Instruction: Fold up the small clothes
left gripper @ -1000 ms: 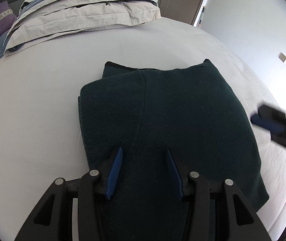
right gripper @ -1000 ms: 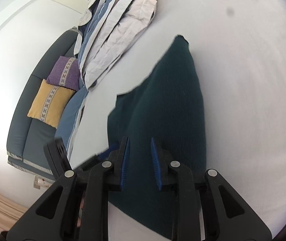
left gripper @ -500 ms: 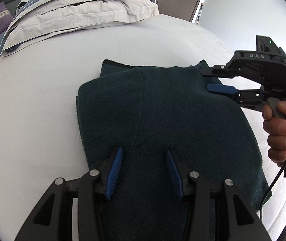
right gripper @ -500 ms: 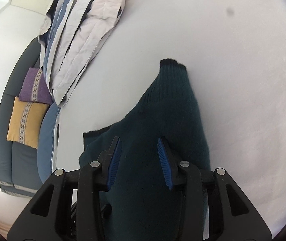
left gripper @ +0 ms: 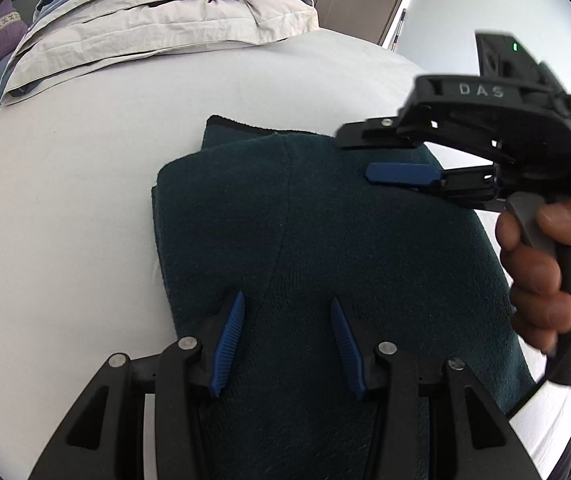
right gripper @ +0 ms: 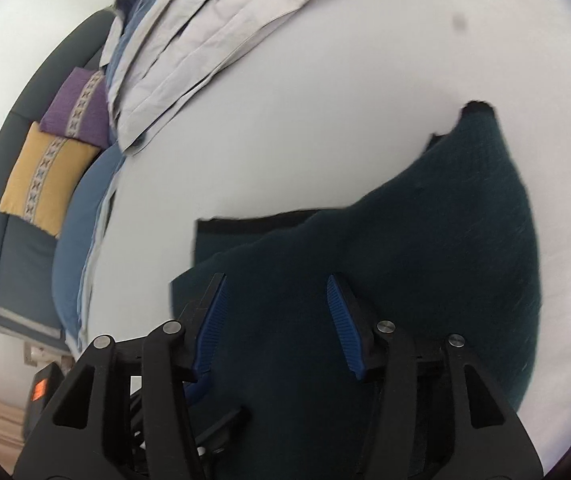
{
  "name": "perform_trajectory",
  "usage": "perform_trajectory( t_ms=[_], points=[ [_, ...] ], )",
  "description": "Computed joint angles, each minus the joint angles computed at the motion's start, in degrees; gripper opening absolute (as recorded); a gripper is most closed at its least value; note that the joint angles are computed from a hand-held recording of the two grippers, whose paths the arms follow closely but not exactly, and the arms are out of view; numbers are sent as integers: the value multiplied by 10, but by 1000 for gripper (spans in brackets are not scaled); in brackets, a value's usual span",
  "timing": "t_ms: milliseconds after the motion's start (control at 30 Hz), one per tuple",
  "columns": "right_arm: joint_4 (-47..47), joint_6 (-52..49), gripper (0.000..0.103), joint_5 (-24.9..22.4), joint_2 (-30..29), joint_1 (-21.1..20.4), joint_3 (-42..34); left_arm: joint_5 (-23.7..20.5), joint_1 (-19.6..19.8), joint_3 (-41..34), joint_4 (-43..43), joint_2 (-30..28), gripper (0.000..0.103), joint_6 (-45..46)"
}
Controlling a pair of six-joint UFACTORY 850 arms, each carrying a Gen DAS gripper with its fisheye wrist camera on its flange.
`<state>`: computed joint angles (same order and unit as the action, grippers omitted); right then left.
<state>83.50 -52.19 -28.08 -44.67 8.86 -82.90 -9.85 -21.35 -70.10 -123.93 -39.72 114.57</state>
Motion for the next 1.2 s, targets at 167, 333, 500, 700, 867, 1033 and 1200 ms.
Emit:
perform_trajectory(
  t_ms=[167,333,500,700,867,1033,1200],
  points=[
    [147,-125,44,-2,62,-25,87,-15,6,7,-14,2,48,15],
    [255,-282,49,-185,133,-54,222,-20,9,15,-34,7,48,34],
    [235,-319,58,-223,147,-62,318,-21,10,24,-41,12,48,40],
    [255,-379,58,-276,174,-95,412,-37,19,24,43,20,47,-62],
    [252,-412,63,-268,246,-133,474,-118,60,86,49,75,50,-111],
    [255,-385,71,-254,251,-170,471,-150,106,105,93,87,57,-188],
    [229,-334,71,-261,186,-176,414,-203,123,73,207,50,62,-330]
  ],
)
